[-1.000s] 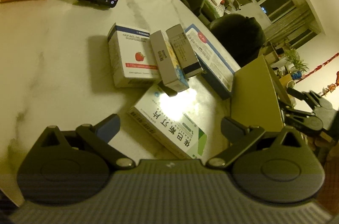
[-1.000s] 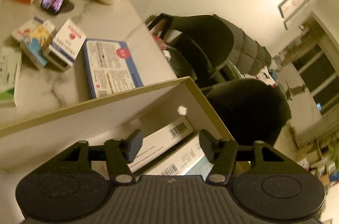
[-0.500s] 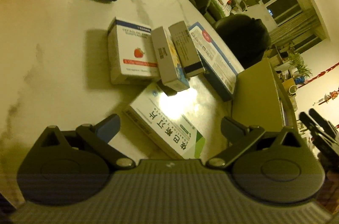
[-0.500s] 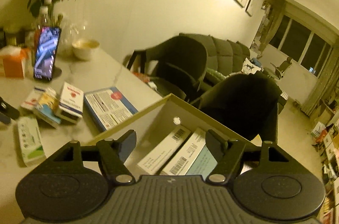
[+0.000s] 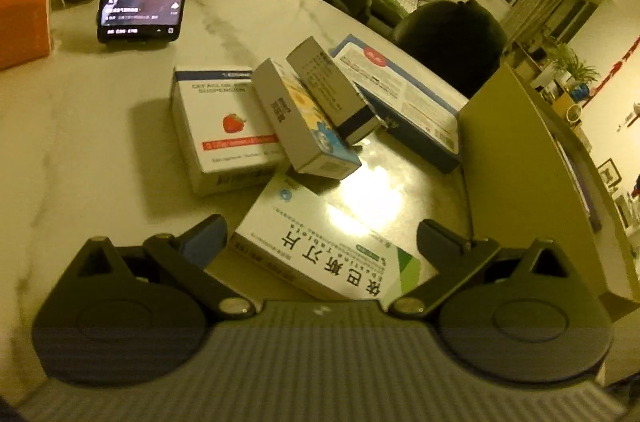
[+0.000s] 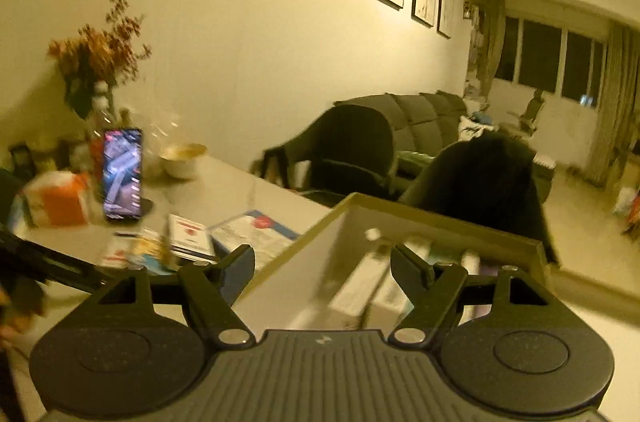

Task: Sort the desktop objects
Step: 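Raise the right tool out of the beige box, then move the left tool to the white-and-green box on the table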

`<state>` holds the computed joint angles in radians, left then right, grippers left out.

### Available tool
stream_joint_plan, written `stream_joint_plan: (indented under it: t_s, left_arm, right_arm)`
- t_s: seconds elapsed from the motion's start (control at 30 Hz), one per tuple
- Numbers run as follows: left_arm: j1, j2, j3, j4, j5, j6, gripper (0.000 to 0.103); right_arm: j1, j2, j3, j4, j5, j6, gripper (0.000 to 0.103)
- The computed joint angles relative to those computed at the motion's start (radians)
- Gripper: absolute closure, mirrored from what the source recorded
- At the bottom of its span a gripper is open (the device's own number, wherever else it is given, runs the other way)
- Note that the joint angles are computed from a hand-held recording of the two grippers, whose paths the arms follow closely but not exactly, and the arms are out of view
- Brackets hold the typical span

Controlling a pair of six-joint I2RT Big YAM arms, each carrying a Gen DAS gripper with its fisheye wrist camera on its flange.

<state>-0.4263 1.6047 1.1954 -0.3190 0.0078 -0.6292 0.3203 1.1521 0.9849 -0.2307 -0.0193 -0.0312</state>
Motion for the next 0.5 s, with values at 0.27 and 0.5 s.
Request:
stream_joint_plan:
  t_s: [0.27, 0.5]
  left_arm:
    - [-0.003, -0.008, -0.03, 0.046, 0.016, 0.019, 0.003]
    - [-0.02, -0.035, -0.059, 0.041, 0.038, 0.077, 0.003]
  right_arm:
    - [0.044, -0.059, -0.076, 0.026, -0.044, 0.111, 0.026]
    - [0.069, -0.089, -0.1, -0.009, -0.016, 0.139, 0.026]
